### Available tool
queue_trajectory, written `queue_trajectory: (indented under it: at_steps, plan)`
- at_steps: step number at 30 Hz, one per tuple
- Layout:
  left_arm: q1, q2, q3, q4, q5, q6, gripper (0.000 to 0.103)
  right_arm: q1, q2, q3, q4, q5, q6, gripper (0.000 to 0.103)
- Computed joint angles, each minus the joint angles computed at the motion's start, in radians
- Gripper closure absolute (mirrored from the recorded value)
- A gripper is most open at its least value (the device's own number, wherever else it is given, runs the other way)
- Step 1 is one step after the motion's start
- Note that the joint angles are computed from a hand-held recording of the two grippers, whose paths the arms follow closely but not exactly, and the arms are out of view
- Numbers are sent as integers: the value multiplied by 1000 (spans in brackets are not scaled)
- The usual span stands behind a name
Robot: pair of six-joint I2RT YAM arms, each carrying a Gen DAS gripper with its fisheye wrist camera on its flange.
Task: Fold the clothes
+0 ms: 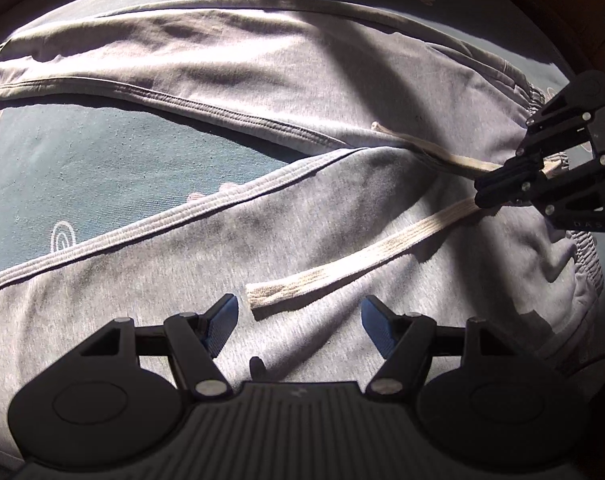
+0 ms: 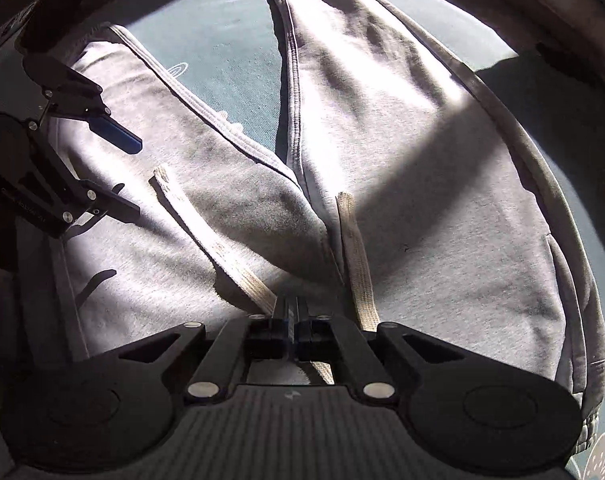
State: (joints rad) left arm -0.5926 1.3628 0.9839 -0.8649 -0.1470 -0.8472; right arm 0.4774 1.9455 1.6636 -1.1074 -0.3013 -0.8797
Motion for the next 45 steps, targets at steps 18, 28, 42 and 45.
queue_trajectory:
  at_steps: [18,28,42,45]
  plan:
    - [401,42,-56,326,343,85,33,-19,51,103,-120,-12,85,96]
    - [463,234,70,354,415,182,33,70,-64,-85,73,7,350,86]
    - [619,120,-11,281,365,246,33,190,118,10,229,7,593,78]
    - [647,87,-43,272,362,272,33,204,126,28,230,11,609,78]
